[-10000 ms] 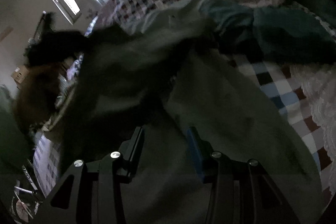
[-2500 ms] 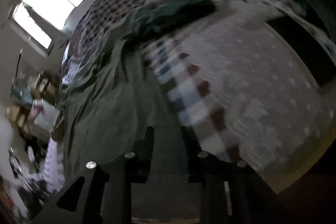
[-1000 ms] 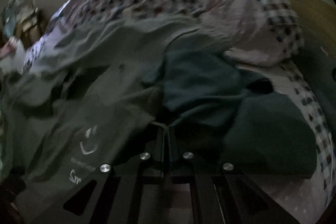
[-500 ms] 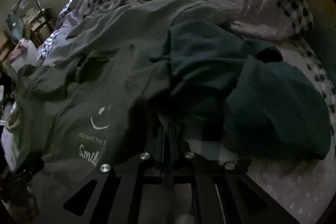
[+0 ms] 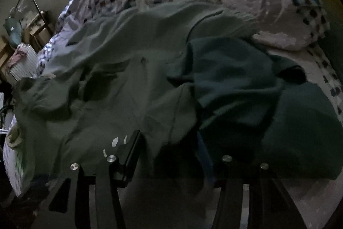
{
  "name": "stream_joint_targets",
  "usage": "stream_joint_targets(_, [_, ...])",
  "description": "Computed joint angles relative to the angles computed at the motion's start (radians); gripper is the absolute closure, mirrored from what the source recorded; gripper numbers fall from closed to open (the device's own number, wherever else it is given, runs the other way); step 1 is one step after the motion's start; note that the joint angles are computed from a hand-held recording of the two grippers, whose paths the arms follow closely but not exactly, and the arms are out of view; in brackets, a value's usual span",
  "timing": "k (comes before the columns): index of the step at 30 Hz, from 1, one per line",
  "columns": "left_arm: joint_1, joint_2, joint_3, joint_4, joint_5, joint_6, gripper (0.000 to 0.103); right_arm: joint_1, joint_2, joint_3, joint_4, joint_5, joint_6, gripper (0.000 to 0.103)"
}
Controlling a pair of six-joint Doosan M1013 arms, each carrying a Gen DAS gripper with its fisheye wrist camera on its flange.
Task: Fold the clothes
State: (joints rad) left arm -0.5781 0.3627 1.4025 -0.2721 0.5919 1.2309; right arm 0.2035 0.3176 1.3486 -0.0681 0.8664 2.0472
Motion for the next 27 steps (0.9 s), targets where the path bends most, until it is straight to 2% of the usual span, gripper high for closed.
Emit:
stream_joint_targets(1, [0.006, -0.001, 0.000, -0.043, -0.001, 0.020, 0.019, 0.012, 0.011, -0.013, -0.029, 0.014, -0.003, 0.077])
stream_joint_targets(2, [0.014, -0.003, 0.003, -0.098, -0.003, 0.050, 0.019, 0.024, 0.021, -0.027, -0.057, 0.029, -0.007, 0.093])
stream_joint_targets(5, [0.038, -0.012, 0.018, -0.252, -0.023, 0.122, 0.019, 0.083, 0.028, -0.040, -0.193, 0.013, -0.036, 0.093])
stream_joint_targets(7, [0.048, -0.019, 0.025, -0.266, -0.035, 0.104, 0.019, 0.136, 0.013, -0.019, -0.253, -0.069, -0.115, 0.093])
stream_joint_targets(8, [0.052, -0.023, 0.031, -0.270, -0.048, 0.096, 0.019, 0.157, 0.008, -0.011, -0.266, -0.101, -0.155, 0.093])
stream_joint_targets(10, [0.060, -0.033, 0.046, -0.279, -0.079, 0.075, 0.019, 0.190, 0.002, 0.005, -0.209, -0.149, -0.273, 0.093])
stream_joint_targets(15, [0.085, -0.038, 0.059, -0.332, -0.085, 0.076, 0.020, 0.293, 0.025, 0.025, -0.388, -0.103, -0.331, 0.087])
stream_joint_targets(16, [0.087, -0.038, 0.058, -0.320, -0.079, 0.059, 0.020, 0.302, 0.021, 0.036, -0.383, -0.103, -0.342, 0.086])
stream_joint_targets(19, [0.090, -0.036, 0.055, -0.301, -0.069, 0.031, 0.020, 0.322, 0.007, 0.062, -0.365, -0.104, -0.358, 0.072])
stream_joint_targets(20, [0.090, -0.035, 0.053, -0.293, -0.065, 0.024, 0.020, 0.325, 0.002, 0.068, -0.355, -0.104, -0.362, 0.071])
stream_joint_targets(23, [0.089, -0.031, 0.047, -0.267, -0.054, -0.001, 0.020, 0.314, -0.023, 0.078, -0.196, -0.107, -0.437, 0.061])
stream_joint_targets(26, [0.088, -0.030, 0.045, -0.251, -0.046, -0.012, 0.020, 0.256, -0.067, 0.098, 0.120, -0.116, -0.615, 0.060])
stream_joint_targets(27, [0.088, -0.030, 0.046, -0.249, -0.044, -0.013, 0.020, 0.233, -0.086, 0.115, 0.174, -0.148, -0.609, 0.060])
